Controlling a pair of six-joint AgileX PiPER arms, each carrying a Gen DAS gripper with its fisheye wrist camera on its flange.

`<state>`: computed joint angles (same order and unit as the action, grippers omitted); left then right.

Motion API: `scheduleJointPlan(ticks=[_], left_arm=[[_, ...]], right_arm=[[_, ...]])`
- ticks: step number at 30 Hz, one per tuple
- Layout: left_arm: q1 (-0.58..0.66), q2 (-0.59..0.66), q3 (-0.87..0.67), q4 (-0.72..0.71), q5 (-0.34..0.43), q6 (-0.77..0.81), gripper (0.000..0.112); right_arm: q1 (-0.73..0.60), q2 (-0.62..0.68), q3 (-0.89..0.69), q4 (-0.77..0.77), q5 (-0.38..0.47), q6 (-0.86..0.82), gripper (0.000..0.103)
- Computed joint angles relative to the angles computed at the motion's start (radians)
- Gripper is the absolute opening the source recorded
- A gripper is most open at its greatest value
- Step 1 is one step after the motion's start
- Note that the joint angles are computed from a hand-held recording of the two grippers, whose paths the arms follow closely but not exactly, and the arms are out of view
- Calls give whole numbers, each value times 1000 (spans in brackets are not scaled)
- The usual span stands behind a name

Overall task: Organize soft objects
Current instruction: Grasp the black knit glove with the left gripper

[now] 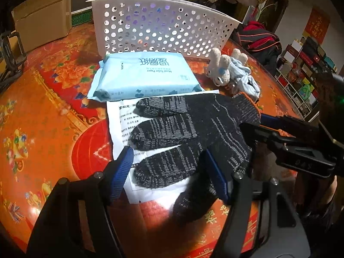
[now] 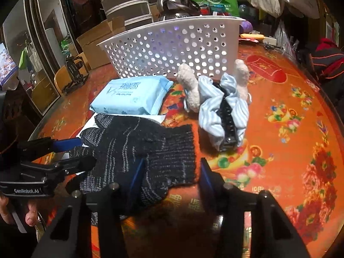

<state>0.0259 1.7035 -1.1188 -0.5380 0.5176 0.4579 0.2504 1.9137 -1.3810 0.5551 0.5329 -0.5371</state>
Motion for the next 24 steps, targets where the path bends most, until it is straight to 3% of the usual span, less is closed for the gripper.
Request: scheduleJointPlan(ticks=[2,10,12,24], left_arm=[[2,-3,6,-11,-3,9,64],[4,-22,26,-60,-17,55,38],[-1,-28,30,-73,-14,77,25],[-2,-77,65,-173,-13,198,20]], right_arm=[[0,1,-1,1,1,-2,49],[2,-1,8,1,-8,-16,47],[-3,-3,14,10,-8,-32,44],[-24,-56,80,79,-23,-125,34]])
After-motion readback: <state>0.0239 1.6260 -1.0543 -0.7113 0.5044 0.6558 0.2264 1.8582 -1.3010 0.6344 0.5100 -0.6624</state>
